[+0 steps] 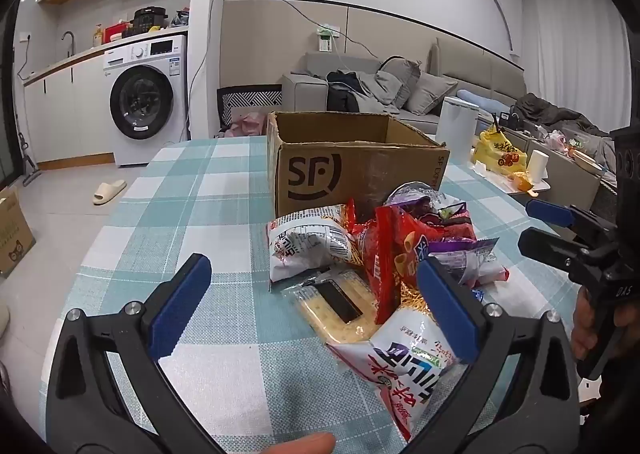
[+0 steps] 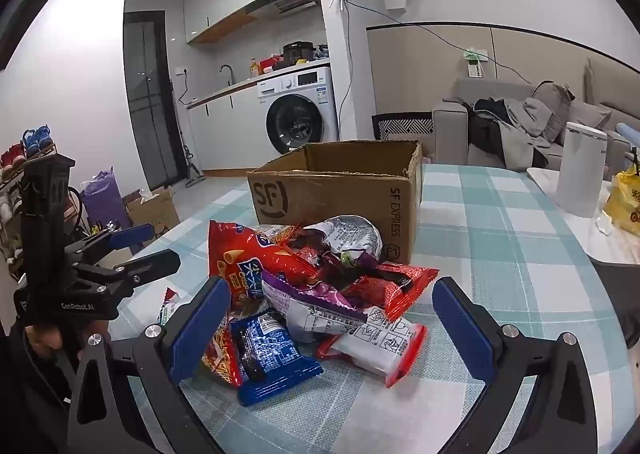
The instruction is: Organize snacks
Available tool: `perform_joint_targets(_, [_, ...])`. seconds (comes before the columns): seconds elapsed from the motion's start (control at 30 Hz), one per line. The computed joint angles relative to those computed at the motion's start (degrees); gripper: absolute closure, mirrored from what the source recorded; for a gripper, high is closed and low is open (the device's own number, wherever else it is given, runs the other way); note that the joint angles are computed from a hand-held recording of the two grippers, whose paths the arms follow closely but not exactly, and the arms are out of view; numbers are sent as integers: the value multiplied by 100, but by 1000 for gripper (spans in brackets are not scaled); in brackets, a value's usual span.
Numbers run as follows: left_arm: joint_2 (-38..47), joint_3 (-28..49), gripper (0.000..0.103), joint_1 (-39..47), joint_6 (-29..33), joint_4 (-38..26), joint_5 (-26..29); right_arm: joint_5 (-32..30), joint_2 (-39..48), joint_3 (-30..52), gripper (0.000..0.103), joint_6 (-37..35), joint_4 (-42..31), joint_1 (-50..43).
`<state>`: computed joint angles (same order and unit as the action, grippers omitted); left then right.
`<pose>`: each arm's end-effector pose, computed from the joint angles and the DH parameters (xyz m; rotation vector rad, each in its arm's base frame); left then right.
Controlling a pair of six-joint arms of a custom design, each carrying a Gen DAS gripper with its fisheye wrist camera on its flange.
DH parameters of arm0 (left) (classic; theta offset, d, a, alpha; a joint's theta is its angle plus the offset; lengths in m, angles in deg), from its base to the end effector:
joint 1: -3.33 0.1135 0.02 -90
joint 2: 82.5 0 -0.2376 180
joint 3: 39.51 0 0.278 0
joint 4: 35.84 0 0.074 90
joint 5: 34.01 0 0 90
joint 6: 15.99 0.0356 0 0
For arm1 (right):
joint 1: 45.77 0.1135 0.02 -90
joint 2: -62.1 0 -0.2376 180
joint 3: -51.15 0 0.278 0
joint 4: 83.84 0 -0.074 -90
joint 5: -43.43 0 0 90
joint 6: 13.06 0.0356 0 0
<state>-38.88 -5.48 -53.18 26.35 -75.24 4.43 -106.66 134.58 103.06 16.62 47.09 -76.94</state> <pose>0.1254 -0.1391 0.1586 -0.2086 2.0485 0.0035 0.2219 -0.0982 0.1564 -0.7387 1.9751 0.5768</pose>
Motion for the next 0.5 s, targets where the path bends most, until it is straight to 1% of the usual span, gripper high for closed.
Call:
perform_joint_targets(0.13, [-41, -29, 1, -4, 88, 29, -27, -6, -16, -18, 0, 35, 24, -4])
perform_joint_targets(0.23, [54, -23, 1, 143, 279, 227, 87, 8, -3, -7, 0, 103, 45, 11])
perform_joint_targets(0.27, [124, 164, 1, -83, 42, -79, -67, -46, 16, -11, 0, -55, 10, -24])
perform_joint_targets(0.5, [-141, 115, 1, 76, 325, -84, 41, -15, -24, -28, 0, -5, 32, -6])
